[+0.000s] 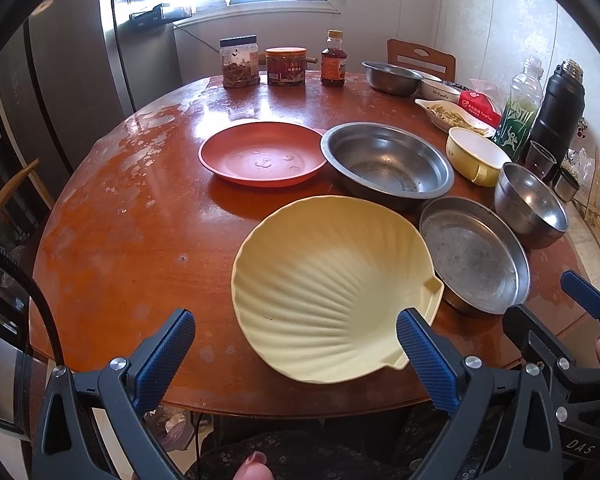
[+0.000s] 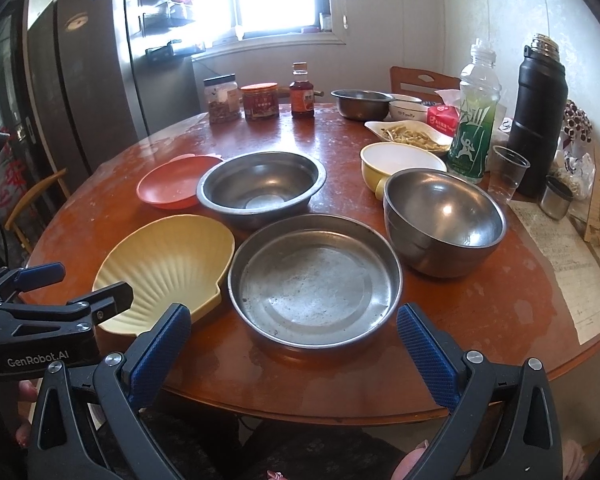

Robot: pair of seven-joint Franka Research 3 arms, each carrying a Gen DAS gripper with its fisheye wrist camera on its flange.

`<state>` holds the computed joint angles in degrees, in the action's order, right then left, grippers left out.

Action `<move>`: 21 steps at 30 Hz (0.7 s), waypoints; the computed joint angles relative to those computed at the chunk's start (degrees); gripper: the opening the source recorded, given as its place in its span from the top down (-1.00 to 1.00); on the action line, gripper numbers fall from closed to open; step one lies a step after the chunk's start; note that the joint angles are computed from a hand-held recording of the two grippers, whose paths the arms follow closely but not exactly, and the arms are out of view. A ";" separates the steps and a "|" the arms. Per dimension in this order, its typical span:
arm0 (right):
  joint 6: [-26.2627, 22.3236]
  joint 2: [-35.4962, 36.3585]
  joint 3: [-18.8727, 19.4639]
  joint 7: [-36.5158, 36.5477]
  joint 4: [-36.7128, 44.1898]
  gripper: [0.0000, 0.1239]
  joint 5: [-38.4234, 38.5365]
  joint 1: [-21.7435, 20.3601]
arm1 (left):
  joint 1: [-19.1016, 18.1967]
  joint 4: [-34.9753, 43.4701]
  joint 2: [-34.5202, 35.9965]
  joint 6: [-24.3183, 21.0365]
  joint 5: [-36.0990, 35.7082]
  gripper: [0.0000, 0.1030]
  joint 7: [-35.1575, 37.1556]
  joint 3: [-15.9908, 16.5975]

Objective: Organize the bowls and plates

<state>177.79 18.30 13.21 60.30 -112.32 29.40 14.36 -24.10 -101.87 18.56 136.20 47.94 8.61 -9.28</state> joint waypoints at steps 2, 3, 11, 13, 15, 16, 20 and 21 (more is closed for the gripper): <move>-0.09 -0.09 1.48 -1.30 -0.08 -0.66 1.14 -1.23 | -0.04 -0.27 -0.09 0.17 0.16 -0.97 -0.26 0.03; -0.30 -0.16 1.37 -1.34 -0.11 -0.66 1.30 -1.12 | -0.03 -0.36 -0.13 0.16 0.15 -0.97 -0.31 0.02; -4.11 -0.29 3.23 -5.67 0.78 -0.66 4.60 -1.92 | 0.83 -3.29 -2.02 1.25 0.33 -0.97 -2.28 0.18; -6.78 -0.21 3.80 -8.20 1.55 -0.66 6.10 -2.08 | 1.70 -5.06 -3.07 2.47 -0.06 -0.97 -2.81 0.15; -10.03 0.08 2.19 -7.93 2.79 -0.66 5.76 -0.47 | 2.44 -6.38 -3.87 2.98 -0.31 -0.97 -2.88 0.07; -11.37 0.36 1.80 -7.99 3.51 -0.66 6.11 -0.05 | 2.97 -7.02 -4.24 3.27 -0.96 -0.97 -2.50 -0.05; -16.56 1.32 -0.92 -5.68 5.83 -0.66 4.53 2.63 | 4.60 -8.31 -4.79 3.43 -2.72 -0.97 -1.30 -0.13; -17.36 1.58 -1.39 -5.10 6.23 -0.66 3.87 3.23 | 5.05 -8.43 -4.79 3.55 -3.38 -0.97 -0.68 -0.14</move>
<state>160.42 19.87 11.81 55.21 -106.09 33.27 17.59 -19.05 -110.29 13.77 139.75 44.56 7.93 -9.42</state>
